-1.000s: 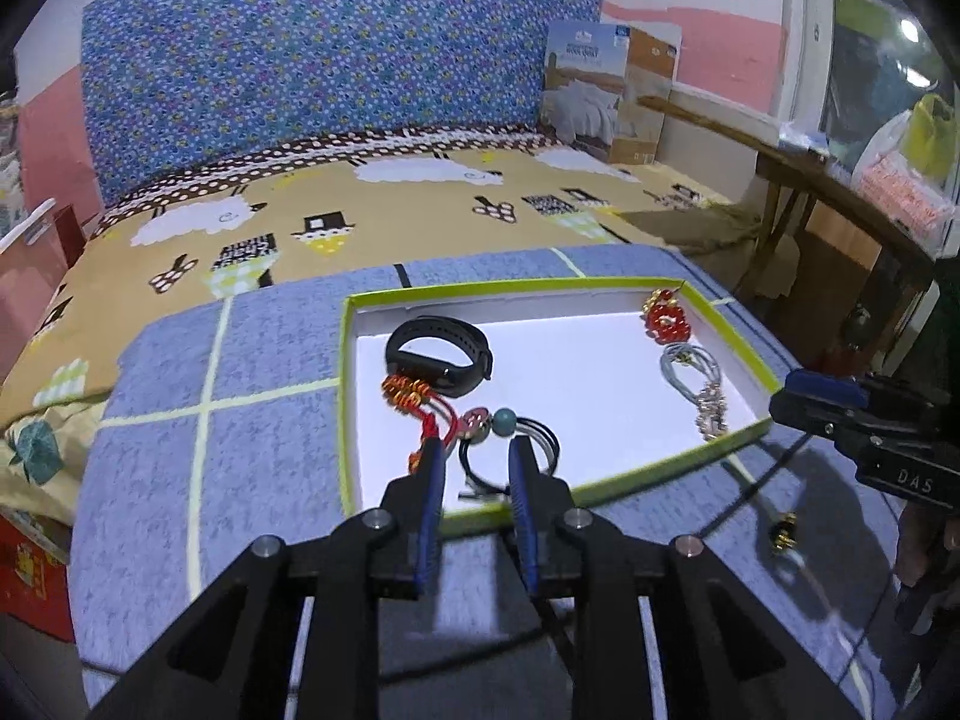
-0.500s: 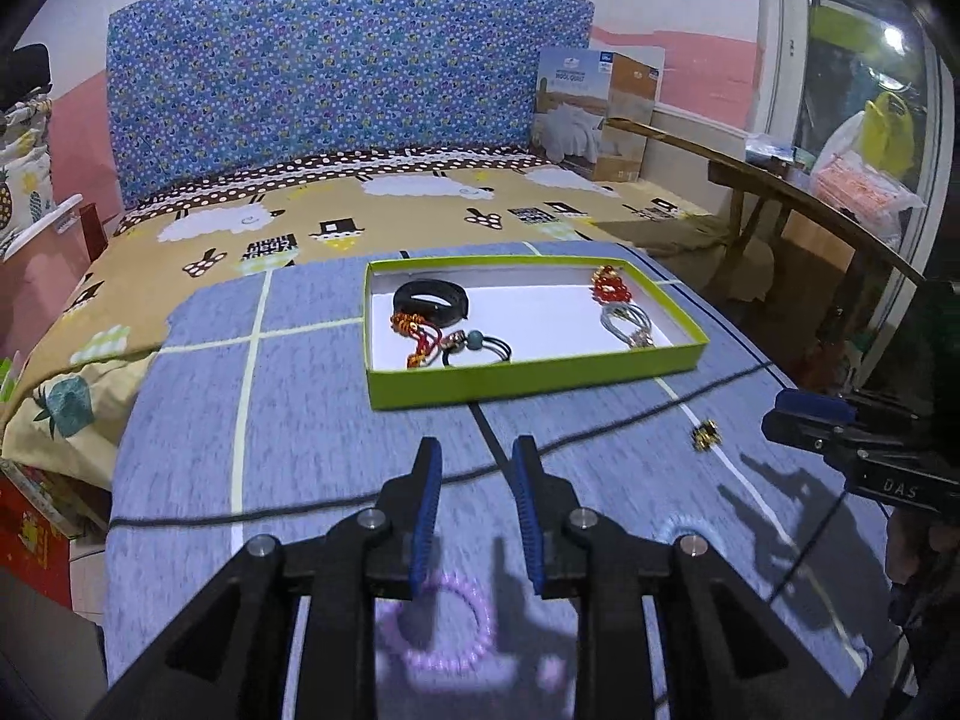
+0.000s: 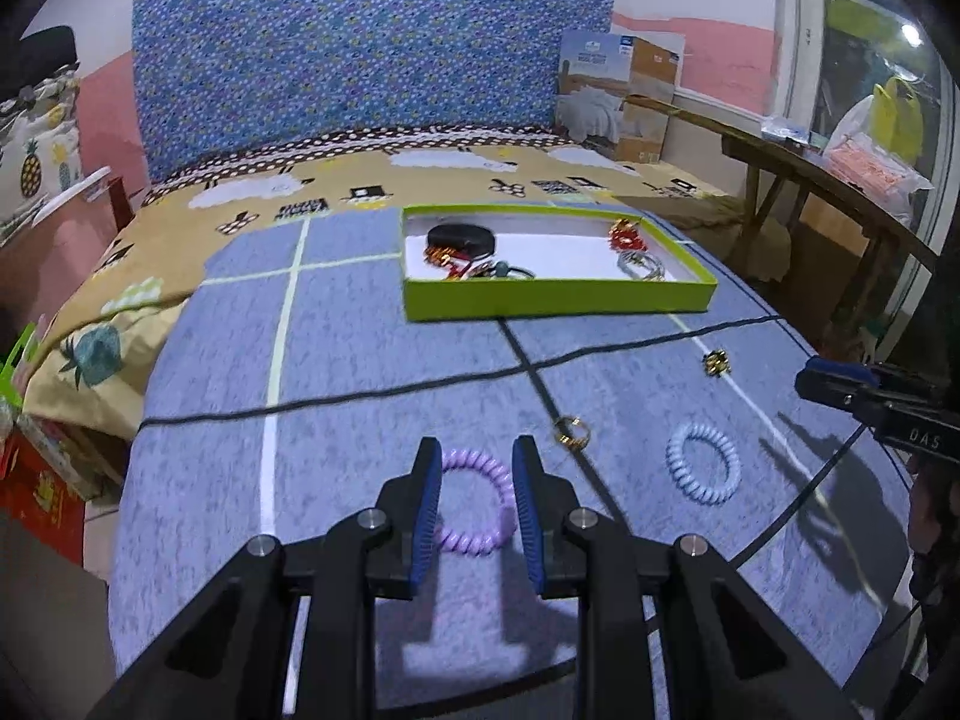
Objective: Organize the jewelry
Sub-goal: 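Move the left tool to the purple coil bracelet while the right tool approaches the gold bead cluster, then grasp the purple coil bracelet with the left tool while the right tool grasps the gold bead cluster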
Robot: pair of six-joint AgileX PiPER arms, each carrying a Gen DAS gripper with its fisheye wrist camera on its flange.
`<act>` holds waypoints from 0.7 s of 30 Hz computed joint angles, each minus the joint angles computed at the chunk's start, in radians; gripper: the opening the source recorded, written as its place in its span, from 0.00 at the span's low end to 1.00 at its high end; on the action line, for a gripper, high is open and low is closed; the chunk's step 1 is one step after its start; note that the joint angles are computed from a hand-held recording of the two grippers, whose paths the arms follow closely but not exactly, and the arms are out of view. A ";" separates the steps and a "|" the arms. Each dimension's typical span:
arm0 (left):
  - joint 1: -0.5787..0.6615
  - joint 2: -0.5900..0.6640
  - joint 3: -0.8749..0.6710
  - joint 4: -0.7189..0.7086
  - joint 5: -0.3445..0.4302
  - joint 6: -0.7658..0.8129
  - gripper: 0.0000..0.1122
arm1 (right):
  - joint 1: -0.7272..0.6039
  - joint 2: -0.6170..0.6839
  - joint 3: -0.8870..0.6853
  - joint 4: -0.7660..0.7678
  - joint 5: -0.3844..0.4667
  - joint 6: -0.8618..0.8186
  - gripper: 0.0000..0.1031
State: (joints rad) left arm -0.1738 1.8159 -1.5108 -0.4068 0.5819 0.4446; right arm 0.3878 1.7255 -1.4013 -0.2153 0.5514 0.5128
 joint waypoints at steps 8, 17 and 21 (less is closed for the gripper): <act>0.020 0.034 -0.007 0.050 0.015 -0.063 0.24 | -0.026 0.033 -0.012 0.030 0.005 -0.013 0.37; 0.006 0.092 -0.075 0.119 0.068 -0.124 0.24 | -0.042 0.109 -0.098 0.050 0.038 -0.059 0.37; -0.007 0.113 -0.101 0.174 0.082 -0.170 0.24 | -0.051 0.156 -0.151 0.059 0.064 -0.089 0.37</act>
State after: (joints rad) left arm -0.1803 1.9288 -1.6113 -0.2333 0.6640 0.2748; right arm 0.3368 1.8813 -1.5523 -0.1558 0.6158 0.4236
